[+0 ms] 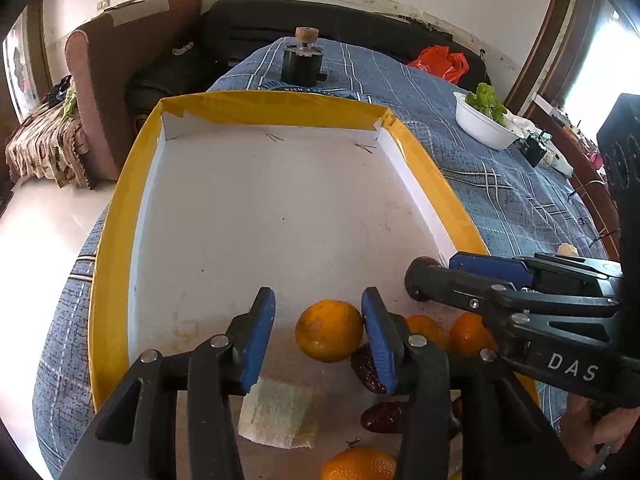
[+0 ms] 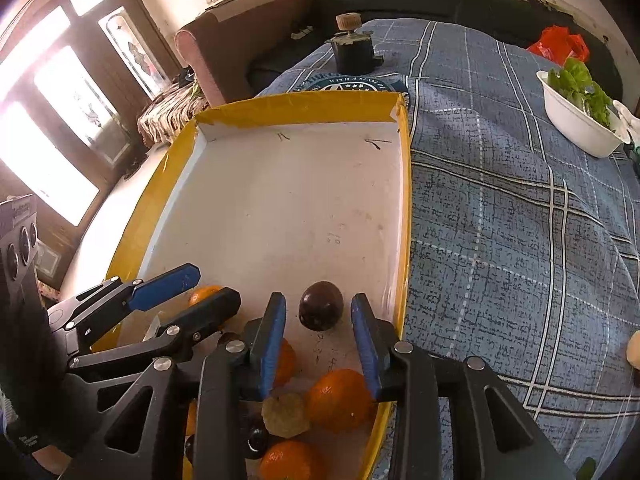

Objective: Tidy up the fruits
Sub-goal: 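Open both tools to drop the orange and plum into the tray, then move the left tool back to the table and grasp the white bread piece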

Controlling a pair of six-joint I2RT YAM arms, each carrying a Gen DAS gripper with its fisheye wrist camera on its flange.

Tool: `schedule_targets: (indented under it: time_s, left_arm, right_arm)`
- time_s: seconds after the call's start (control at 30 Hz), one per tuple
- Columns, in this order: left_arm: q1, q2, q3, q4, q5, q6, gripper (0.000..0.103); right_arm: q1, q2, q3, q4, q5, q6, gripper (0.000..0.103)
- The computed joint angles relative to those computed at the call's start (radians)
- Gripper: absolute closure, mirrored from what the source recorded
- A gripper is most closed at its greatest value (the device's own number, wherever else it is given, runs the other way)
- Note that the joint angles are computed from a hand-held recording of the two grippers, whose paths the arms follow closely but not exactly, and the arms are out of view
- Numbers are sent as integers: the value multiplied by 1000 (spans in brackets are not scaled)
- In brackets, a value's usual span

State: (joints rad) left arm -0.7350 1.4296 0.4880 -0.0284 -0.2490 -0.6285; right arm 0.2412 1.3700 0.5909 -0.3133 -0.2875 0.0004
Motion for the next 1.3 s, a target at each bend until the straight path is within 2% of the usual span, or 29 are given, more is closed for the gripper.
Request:
schedule_targets:
  time_s: [0.33,0.7,0.97,1.3]
  left_arm:
    - [-27,-12,8,-20,-48,-8,50]
    - [-99,-33,38,-90,-151,-18,43]
    - [-173,-36,74,-152,-241,-27,42]
    - [-239,-16,122,-191,-292,-44,41]
  right_arm:
    - [-53,-119,-24,-62,-44,-2,64]
    - [-141,-227,-50,-134,-103,-18,64]
    - [-191,-294,-68,-179,-127,-34,64]
    - [-303,-363,-76,-262,-167,-97,64]
